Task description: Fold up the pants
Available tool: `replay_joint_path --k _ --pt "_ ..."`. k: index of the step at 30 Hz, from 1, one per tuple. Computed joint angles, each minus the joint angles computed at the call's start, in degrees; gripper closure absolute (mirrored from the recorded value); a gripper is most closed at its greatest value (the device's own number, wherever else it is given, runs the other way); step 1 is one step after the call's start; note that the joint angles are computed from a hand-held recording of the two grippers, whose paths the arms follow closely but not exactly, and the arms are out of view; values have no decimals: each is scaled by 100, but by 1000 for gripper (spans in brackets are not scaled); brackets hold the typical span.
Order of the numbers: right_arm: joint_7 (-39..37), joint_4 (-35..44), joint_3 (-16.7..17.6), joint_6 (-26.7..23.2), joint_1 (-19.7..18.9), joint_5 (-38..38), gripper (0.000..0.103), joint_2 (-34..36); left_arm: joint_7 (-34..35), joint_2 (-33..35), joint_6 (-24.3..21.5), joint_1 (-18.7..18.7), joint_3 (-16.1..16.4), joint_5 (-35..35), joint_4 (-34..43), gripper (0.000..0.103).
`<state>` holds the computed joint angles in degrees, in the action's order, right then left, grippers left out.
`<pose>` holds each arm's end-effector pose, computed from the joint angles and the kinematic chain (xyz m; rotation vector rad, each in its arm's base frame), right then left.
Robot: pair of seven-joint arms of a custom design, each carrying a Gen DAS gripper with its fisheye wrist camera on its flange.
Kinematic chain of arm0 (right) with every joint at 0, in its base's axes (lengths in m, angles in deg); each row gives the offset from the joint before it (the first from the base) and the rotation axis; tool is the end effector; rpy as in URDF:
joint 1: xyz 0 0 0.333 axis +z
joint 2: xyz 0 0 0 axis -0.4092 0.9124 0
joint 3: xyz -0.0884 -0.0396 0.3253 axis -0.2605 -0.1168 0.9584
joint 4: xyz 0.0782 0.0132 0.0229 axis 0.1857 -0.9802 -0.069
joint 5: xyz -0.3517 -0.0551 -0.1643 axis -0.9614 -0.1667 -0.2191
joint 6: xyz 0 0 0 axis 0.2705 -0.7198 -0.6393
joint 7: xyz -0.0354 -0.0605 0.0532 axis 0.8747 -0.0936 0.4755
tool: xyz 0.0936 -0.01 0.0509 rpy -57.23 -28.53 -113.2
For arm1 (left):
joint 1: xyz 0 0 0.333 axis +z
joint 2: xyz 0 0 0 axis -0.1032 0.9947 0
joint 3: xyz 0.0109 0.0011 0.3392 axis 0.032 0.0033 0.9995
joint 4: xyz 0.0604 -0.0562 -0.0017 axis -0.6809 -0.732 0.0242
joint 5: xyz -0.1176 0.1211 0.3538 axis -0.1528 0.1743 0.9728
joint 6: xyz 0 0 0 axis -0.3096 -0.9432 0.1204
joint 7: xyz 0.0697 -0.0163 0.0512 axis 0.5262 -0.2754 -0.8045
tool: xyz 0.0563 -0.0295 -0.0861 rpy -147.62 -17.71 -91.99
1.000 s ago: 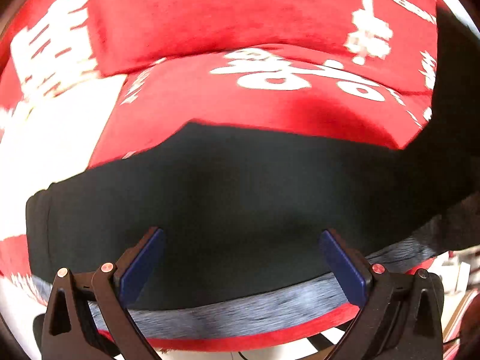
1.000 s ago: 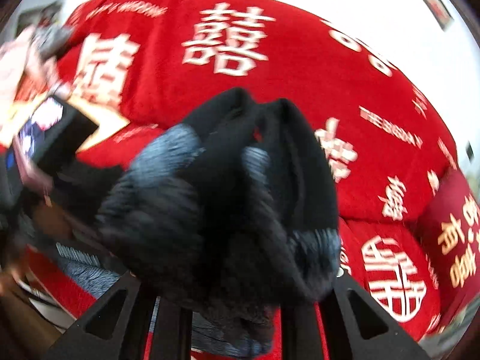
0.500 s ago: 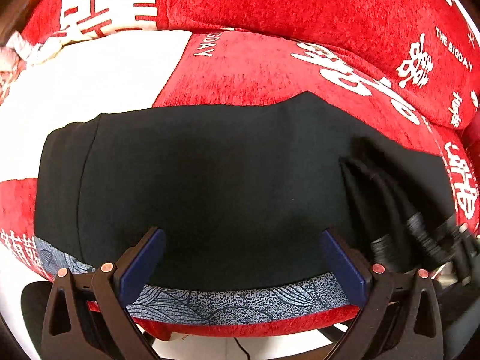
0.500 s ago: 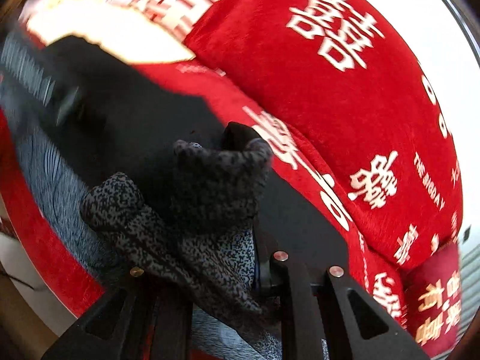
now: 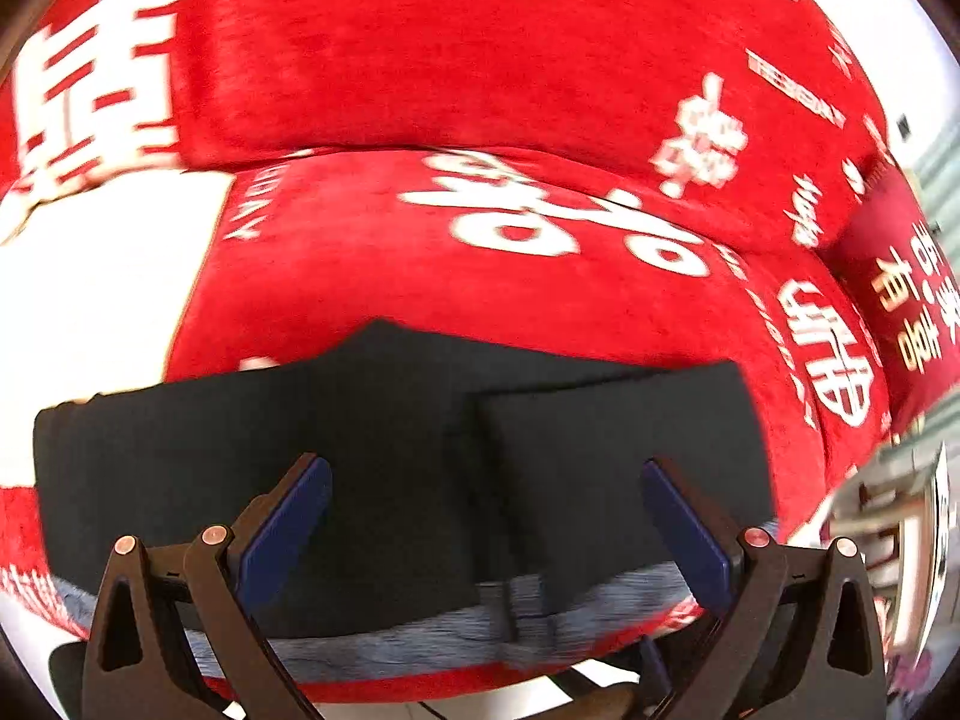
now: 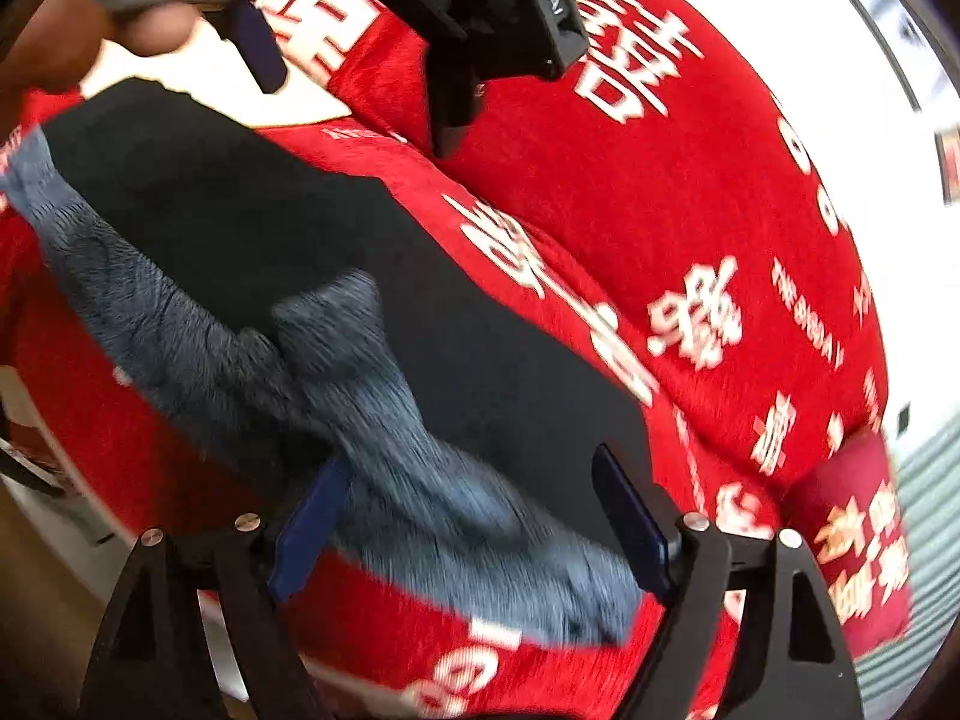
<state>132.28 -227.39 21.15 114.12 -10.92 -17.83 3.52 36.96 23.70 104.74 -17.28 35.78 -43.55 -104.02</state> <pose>0.4364 0.1533 0.4225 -2.1711 1.9594 -1.1266 0.6570 -0.2793 0.4427 1.4715 -2.5749 0.6473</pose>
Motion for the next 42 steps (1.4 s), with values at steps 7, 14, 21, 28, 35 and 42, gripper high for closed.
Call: replay_joint_path --k 7,14,21,28,35,42 --pt "528 -1082 -515 -53 -588 985 18 -1127 439 -159 -152 -304 -272 -92 -271 0" --pt "523 -990 -449 264 -1171 1131 18 -750 -44 250 -456 -567 -70 355 -227 0" --pt "282 -897 -617 -206 -1184 1908 10 -640 59 -33 247 -802 -7 918 -848 0" --pt "172 -1210 -728 257 -1248 2062 10 -1622 -120 -185 312 -751 -42 932 -956 0" --pt "-1942 -1293 -1792 2439 -240 3389 10 -1116 -532 -307 456 -751 123 1168 -1022 0" --pt "-3687 -1469 -2940 2442 751 5941 9 -782 -837 -21 94 -712 140 1394 -886 0"
